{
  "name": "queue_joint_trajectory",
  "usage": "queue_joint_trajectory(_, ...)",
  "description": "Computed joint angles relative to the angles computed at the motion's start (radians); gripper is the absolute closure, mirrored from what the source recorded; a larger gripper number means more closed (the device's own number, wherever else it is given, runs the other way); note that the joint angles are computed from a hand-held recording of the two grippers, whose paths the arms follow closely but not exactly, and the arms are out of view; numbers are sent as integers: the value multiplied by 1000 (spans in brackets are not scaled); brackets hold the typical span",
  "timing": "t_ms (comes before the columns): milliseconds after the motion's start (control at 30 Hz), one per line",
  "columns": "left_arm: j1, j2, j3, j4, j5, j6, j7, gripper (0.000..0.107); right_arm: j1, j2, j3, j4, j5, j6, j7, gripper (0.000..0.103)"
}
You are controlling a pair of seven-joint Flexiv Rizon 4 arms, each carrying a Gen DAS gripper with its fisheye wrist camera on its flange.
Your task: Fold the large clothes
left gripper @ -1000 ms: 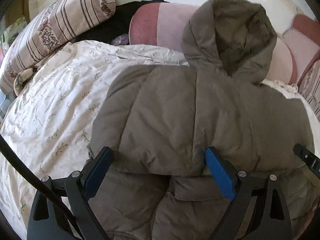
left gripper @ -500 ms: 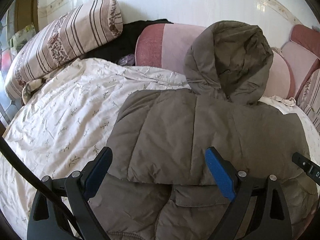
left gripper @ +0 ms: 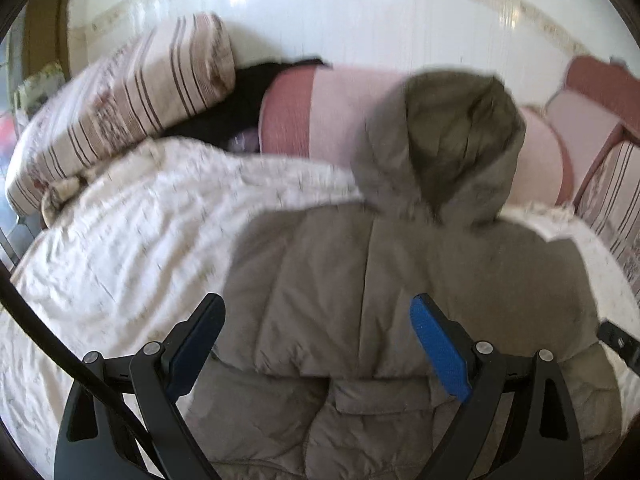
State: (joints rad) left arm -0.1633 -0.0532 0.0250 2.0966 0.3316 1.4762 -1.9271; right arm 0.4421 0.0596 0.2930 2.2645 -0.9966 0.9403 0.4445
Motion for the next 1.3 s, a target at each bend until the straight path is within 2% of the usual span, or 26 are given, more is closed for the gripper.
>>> queue_joint_trajectory(100,10,34,11,-6,53,2,-41,13,14,53,25,3,105,-18,-41,51)
queue_joint_trajectory(167,27,64,12,-23,140,-17,-112,13,35,70,42,-45,205,-78,-146,51)
queue_joint_trajectory(333,91,122,-8,10,157,28,-113,13,71,86,71,-228,273,-267,-312,49)
queue_joint_trajectory(400,108,129,-13,29,111,51,-75,13,81,75,77,-298,275,-319,-353,45)
queue_joint_trajectory(467,101,130,0,62,-3,77,15,13,100,46,81,-388,268,-393,-403,41)
queue_joint_trajectory(567,84,124,10,107,-170,117,139,13,133,-1,80,-505,237,-496,-455,41)
queue_joint_trajectory(700,58,107,7,139,-352,133,281,13,169,-51,57,-612,223,-560,-507,41)
queue_joint_trajectory(767,63,99,-7,140,-374,118,300,13,177,-75,38,-652,235,-565,-530,41)
queue_joint_trajectory(900,76,90,-28,134,-341,90,281,13,175,-128,-5,-717,280,-548,-552,41)
queue_joint_trajectory(1000,108,89,-43,97,-174,58,161,13,159,-179,-45,-763,313,-513,-557,41)
queue_joint_trajectory(1100,118,83,-43,70,-82,37,79,13,136,-230,-83,-792,348,-447,-561,40)
queue_joint_trajectory(1233,105,66,-31,66,-102,43,78,13,91,-307,-142,-819,383,-320,-532,40)
queue_joint_trajectory(1300,104,58,-25,53,-74,37,49,13,73,-342,-170,-834,391,-268,-513,38)
